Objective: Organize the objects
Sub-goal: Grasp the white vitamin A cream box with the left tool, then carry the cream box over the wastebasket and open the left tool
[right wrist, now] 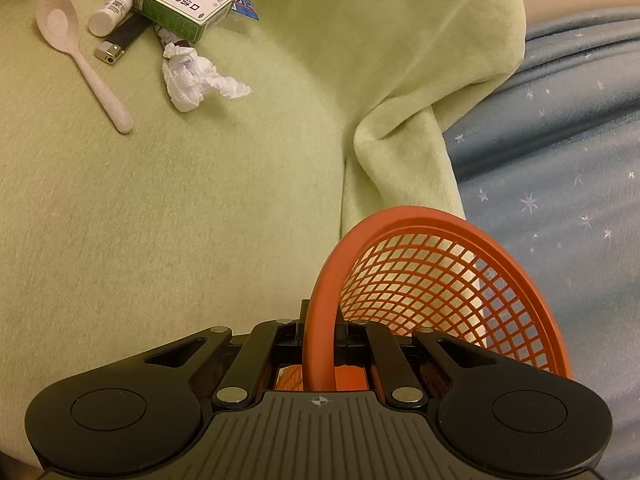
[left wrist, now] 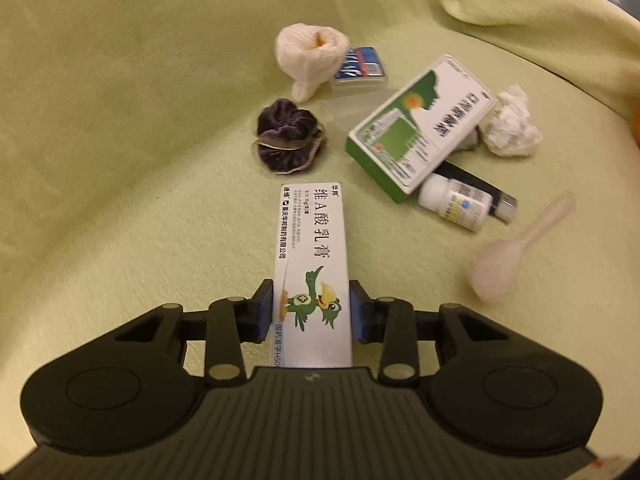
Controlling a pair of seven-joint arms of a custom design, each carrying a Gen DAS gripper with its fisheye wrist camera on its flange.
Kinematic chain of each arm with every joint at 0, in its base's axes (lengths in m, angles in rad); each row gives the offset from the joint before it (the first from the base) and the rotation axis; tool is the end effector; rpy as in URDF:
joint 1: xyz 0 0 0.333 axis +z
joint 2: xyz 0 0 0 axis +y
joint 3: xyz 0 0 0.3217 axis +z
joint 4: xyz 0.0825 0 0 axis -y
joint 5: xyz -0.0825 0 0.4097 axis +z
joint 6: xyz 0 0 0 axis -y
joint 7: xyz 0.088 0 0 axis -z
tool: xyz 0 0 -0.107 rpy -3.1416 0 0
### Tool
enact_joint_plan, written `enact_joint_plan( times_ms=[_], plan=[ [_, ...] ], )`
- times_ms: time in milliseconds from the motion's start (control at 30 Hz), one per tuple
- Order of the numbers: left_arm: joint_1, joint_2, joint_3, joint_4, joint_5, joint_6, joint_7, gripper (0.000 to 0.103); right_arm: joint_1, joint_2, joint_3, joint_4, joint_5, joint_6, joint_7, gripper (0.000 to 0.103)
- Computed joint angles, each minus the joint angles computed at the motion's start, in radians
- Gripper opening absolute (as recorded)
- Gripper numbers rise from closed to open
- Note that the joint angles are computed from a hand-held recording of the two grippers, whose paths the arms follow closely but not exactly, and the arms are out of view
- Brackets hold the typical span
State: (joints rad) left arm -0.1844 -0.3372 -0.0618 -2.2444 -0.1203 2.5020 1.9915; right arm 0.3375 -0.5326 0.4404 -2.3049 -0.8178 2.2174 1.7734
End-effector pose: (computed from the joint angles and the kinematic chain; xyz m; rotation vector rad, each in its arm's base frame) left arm 0.5022 -0.1284 0.5668 -1.2521 2.3598 -0.6077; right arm 0.3276 0.3305 0.5818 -2.6045 0.8231 -1.5067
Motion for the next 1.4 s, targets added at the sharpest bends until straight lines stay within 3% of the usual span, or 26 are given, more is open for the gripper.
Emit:
enact_joint_plan(
  times_ms=[267,500,767,1000,1133,1400],
  plan=[
    [-0.042,-0.025,0.044,0.071,-0.098,-0.119,0.214,0.032,0.008,-0.005,-0.007,-0.010,0.004,0.019,-0.028,0.002],
    [-0.098,0.031,0.036,0.255,-0.249,-0.250,0.414,0.032,0.005,-0.019,-0.006,-0.025,0.009,0.044,-0.040,0.002],
    [-0.138,0.183,-0.065,0.547,-0.400,-0.444,0.597,0.033,-0.002,-0.033,0.001,-0.040,0.019,0.062,-0.049,0.002],
    [-0.160,0.349,-0.187,0.773,-0.391,-0.556,0.638,0.033,-0.006,-0.040,0.004,-0.046,0.028,0.080,-0.062,0.002],
    [-0.179,0.398,-0.236,0.833,-0.363,-0.571,0.634,0.033,-0.011,-0.047,0.005,-0.051,0.033,0.092,-0.063,0.002],
    [-0.177,0.412,-0.262,0.828,-0.416,-0.465,0.583,0.038,-0.020,-0.061,0.007,-0.062,0.053,0.107,-0.064,0.001]
  ],
)
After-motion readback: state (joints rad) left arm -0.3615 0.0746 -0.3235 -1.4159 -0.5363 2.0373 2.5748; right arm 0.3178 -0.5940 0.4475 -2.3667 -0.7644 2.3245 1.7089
